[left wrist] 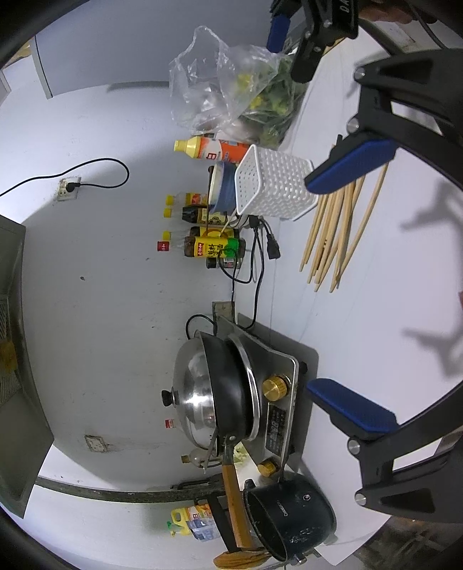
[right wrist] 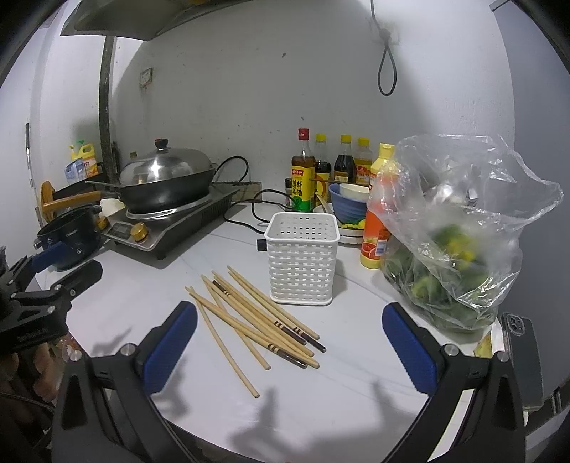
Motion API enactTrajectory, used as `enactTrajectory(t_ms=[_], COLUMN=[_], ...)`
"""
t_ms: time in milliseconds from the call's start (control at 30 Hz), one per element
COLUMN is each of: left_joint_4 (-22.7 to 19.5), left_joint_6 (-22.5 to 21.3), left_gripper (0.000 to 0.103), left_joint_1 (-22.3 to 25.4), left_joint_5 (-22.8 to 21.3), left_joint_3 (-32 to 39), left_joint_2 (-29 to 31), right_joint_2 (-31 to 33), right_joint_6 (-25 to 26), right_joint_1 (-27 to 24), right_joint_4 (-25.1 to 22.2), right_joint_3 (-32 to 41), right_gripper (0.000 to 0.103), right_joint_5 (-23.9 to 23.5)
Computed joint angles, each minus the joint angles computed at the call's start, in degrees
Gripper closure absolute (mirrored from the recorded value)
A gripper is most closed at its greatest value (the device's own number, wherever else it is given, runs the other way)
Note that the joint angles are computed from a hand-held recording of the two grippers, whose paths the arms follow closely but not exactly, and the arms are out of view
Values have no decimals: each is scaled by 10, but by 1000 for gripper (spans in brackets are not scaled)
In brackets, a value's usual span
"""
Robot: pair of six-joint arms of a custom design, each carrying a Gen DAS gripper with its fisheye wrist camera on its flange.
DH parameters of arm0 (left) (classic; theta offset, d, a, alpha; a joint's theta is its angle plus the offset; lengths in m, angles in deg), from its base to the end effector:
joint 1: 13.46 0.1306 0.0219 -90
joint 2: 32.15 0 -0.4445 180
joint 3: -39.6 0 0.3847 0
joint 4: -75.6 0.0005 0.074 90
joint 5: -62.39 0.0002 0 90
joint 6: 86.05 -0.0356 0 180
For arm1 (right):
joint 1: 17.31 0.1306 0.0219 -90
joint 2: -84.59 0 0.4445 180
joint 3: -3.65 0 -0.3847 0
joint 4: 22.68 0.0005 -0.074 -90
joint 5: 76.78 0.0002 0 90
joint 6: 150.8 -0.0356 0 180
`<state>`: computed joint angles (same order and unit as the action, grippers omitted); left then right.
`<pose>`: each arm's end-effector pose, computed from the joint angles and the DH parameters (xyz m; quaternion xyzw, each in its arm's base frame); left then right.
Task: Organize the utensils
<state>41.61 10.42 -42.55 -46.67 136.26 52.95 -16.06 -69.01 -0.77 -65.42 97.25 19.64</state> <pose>0.4076 -0.2140 0.6093 0.0705 0.8218 -0.0364 0.5642 0.3930 0.1120 0.6098 -0.0338 0.8578 0.0624 0.5090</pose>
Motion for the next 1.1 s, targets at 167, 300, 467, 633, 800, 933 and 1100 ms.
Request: enactTrajectory(t_ms=[167,300,467,633,800,933,1100], left_joint_4=[-1,-3,-4,-1,2,2,4], left_joint_6=[-1,-1,0,2,4,4,6], left_gripper=[0,0,0,0,0,0,0], left_joint_1=[-2,-3,-3,-2,-1,-2,-3], left_joint_5=[-4,-7,-7,-2,1,1,2], left_joint_3=[2,3,2,-1,-5,-4,-5], left_joint_2=[2,3,3,0,-4,-5,-6], right_joint_2=[0,-1,0,1,0,-1,-3], right_joint_6=[1,1,0,1,3,1,2], right_joint_1=[-4,-3,-2,-4,-3,-2,-1], right_joint_4=[1,2,0,-3,-1,-2,-3], right_joint_3=[-2,-4,-3,-2,-1,-2,-2], right_gripper=[0,0,0,0,0,0,0], right_joint_5=[-5,-7,-5,-9,-7,-5,-3])
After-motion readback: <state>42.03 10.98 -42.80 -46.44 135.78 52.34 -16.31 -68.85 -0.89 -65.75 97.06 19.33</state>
